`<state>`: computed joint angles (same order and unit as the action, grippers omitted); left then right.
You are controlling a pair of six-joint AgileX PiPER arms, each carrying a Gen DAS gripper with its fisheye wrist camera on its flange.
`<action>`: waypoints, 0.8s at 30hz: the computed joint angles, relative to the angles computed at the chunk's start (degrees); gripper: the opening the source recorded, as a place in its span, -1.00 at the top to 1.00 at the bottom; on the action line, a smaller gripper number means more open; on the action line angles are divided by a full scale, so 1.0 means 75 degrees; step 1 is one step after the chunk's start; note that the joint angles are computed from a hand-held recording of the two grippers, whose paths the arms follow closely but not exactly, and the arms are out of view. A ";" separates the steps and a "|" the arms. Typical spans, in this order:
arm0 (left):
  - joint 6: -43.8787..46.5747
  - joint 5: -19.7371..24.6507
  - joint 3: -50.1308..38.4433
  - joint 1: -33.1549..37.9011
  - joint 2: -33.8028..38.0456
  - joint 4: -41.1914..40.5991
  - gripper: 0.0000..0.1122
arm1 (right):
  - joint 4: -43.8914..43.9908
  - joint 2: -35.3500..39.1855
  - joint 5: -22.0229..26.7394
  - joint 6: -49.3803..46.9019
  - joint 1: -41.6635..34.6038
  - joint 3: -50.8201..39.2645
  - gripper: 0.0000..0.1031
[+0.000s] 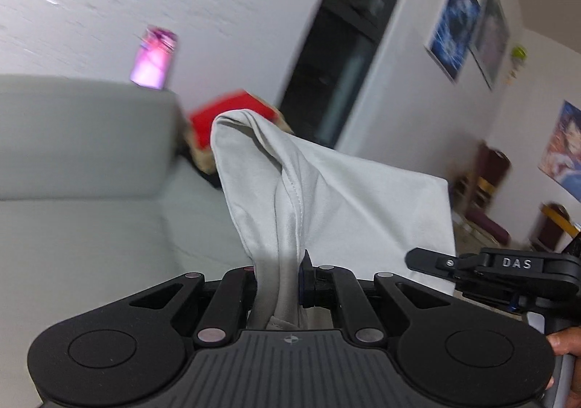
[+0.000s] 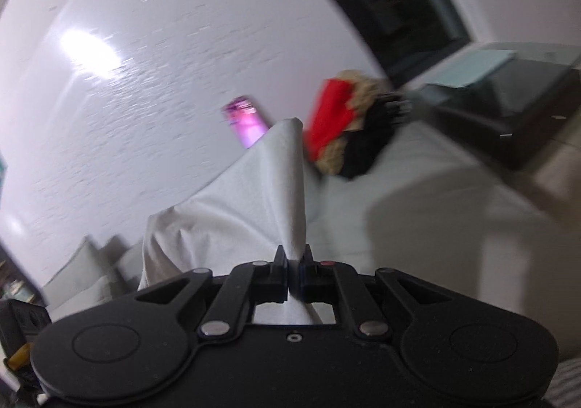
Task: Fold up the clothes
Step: 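Lift the shirt with both grippers and carry it toward the sofa arm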
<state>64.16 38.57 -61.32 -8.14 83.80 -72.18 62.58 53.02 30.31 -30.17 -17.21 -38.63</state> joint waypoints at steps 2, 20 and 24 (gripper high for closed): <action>-0.0460 -0.0186 -0.0413 -0.0609 0.0539 0.0277 0.88 | 0.0368 0.0322 0.0326 -0.0473 -0.0770 0.0054 0.89; -0.5255 0.0542 -0.6649 -0.1856 0.5621 0.3489 0.86 | 0.1123 0.5029 -0.1552 -0.1712 -0.0910 -0.2446 0.91; -0.7342 0.0857 -0.8117 -0.2050 0.6566 0.5679 0.60 | -0.1278 0.5988 -0.1616 0.0358 -0.0696 -0.3518 0.85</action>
